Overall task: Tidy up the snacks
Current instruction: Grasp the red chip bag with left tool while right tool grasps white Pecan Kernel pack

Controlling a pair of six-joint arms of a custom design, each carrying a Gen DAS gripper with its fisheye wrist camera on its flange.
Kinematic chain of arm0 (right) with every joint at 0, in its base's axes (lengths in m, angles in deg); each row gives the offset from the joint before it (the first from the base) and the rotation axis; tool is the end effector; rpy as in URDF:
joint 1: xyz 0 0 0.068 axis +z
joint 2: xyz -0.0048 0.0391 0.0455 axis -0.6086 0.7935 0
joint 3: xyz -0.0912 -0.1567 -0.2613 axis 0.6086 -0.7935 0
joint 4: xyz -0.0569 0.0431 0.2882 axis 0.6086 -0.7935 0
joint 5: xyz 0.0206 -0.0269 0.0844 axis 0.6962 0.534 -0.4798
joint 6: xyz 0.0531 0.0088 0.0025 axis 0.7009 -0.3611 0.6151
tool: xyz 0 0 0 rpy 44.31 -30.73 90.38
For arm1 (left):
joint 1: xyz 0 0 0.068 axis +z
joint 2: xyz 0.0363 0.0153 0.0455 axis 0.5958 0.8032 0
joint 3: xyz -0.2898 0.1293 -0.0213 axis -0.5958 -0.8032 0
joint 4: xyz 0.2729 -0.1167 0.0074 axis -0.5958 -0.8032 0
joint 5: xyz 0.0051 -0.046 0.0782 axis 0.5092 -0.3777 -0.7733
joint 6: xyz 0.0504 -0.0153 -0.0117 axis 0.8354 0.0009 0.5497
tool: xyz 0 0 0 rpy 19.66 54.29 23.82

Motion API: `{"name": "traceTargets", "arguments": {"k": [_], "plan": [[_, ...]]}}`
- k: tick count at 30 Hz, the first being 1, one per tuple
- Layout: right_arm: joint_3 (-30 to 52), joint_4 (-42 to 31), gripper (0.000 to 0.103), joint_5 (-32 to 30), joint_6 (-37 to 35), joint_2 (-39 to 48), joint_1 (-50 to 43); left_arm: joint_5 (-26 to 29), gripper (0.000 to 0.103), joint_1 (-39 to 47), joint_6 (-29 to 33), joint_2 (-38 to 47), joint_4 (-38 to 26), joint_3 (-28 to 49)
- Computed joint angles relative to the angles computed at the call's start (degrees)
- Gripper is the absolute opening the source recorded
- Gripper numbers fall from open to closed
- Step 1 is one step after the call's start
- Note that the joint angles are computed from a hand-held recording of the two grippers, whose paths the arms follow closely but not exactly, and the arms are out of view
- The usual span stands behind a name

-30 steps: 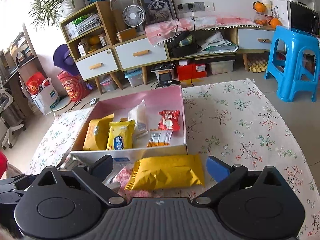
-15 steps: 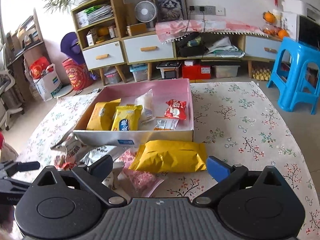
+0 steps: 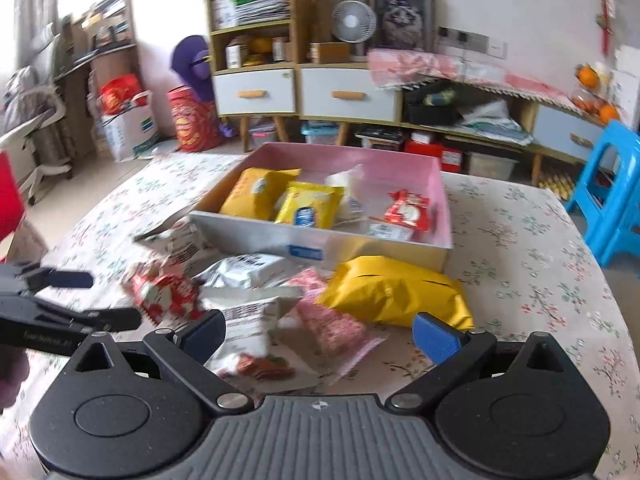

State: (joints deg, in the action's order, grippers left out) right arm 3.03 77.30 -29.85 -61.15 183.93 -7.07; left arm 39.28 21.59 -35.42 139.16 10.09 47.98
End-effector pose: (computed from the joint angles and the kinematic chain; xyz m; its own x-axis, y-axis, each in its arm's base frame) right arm 0.2633 0.1436 0.0014 -0.6464 -0.0579 -0.7608 -0.1351 0.9900 0.0394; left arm 0.3109 -0.0892 -0.0292 -0.6405 0.1786 -0.7469 0.3770 0.9204 -0.1032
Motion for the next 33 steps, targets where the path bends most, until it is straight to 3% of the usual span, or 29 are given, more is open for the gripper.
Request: {"name": "traceTargets", "arguments": {"k": [5, 10, 18, 24, 33], "plan": [[0.9, 1.8, 0.092, 0.9, -4.5, 2.2, 3.2, 1.5, 0.098, -0.6, 0.6, 2.3, 6.4, -0.7], [2.1, 2.5, 0.086, 1.7, -7.5, 4.4, 5.0, 3.5, 0.088, -1.3, 1.0, 3.6, 9.9, -0.4], [4.1, 1.1, 0.071, 0.9, -9.4, 5.7, 5.6, 3.8, 0.063, -2.7, 2.6, 4.8, 7.9, 2.3], [5.6, -1.5, 0.062, -0.4, -9.7, 5.7, 5.5, 3.4, 0.051, -3.3, 3.5, 5.2, 6.3, 3.7], [8.0, -5.7, 0.047, -1.9, -8.3, 6.1, 4.3, 3.6, 0.043, -2.6, 2.0, 5.9, 4.3, 5.3]]}}
